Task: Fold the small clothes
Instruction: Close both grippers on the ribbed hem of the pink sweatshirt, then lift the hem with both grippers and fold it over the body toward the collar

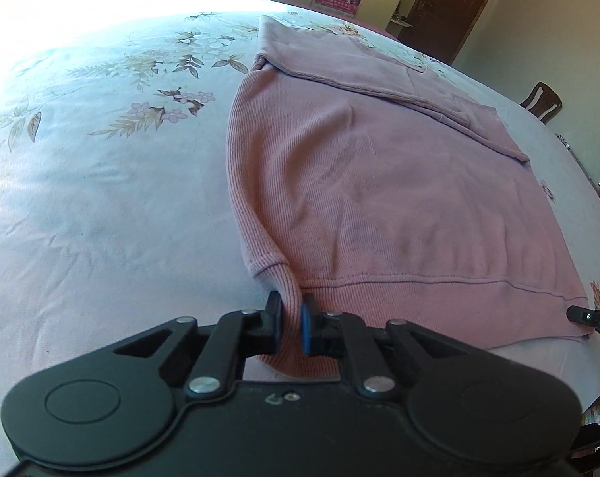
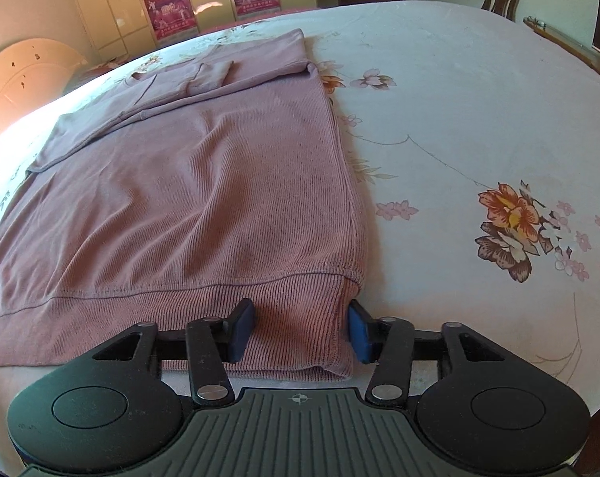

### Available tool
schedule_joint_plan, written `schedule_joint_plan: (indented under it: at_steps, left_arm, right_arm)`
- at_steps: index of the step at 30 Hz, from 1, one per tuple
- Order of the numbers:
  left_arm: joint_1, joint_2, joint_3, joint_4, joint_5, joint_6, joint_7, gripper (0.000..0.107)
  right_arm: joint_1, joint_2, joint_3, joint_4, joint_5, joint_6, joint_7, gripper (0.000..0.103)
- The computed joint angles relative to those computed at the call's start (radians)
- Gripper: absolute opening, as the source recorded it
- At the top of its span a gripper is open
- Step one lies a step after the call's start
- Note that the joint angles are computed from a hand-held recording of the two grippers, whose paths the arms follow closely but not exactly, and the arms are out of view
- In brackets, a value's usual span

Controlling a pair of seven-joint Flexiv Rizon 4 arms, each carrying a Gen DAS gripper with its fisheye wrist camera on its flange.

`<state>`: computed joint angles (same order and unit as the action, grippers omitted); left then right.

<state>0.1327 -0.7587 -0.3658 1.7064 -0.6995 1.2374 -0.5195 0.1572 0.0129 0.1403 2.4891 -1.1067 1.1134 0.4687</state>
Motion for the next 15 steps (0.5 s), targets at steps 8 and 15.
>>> schedule_joint_plan:
  at_steps: [8, 15]
  left_arm:
    - [0.053, 0.004, -0.134, -0.013, -0.115, 0.043, 0.094, 0.007]
    - [-0.027, -0.087, -0.145, -0.235, -0.153, 0.034, 0.077, 0.007]
  right_arm:
    - [-0.070, 0.007, -0.049, -0.012, -0.148, 0.154, 0.057, 0.011]
    - [-0.203, -0.035, -0.130, -0.151, -0.482, 0.288, 0.228, 0.011]
